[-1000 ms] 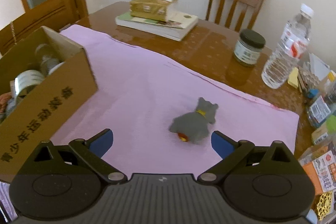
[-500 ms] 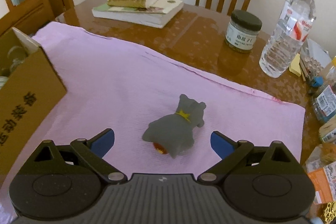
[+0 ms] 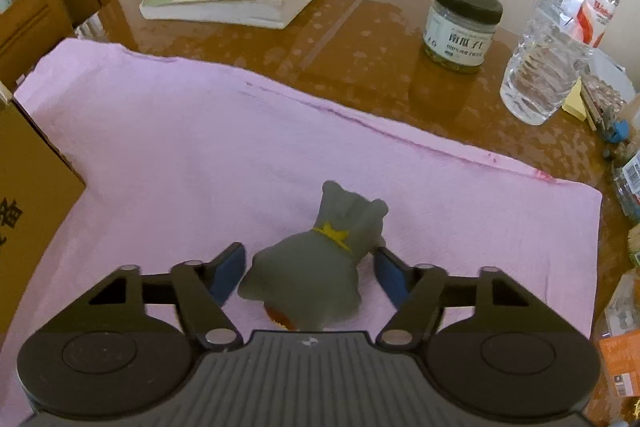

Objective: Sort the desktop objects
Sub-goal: 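Move the right gripper down onto the grey cat toy, then close the right gripper on the grey cat toy and lift it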

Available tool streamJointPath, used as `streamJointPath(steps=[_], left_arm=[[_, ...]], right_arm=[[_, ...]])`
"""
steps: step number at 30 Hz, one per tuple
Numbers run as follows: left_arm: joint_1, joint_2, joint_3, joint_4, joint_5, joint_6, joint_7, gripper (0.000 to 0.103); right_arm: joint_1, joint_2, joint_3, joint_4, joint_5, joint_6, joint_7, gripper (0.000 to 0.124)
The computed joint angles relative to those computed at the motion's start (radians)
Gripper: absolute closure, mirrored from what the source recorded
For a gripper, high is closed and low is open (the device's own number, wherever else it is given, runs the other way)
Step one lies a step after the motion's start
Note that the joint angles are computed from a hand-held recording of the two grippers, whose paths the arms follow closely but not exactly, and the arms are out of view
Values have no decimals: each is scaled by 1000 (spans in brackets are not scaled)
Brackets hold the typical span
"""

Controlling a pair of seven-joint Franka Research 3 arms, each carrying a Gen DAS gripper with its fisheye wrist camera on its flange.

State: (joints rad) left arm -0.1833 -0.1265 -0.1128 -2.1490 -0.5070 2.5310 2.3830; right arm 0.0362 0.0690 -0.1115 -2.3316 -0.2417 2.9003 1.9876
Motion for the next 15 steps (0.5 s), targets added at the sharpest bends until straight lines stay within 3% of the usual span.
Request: streamJointPath(steps=[2, 15], left_arm=[[1, 0, -1, 0, 5, 4, -7, 8], [10, -2, 8, -2, 1, 4, -3, 8]], right_arm=[[-4, -3, 8, -4, 39, 3, -34, 60], [-14, -82, 35, -45, -23, -11, -11, 62]])
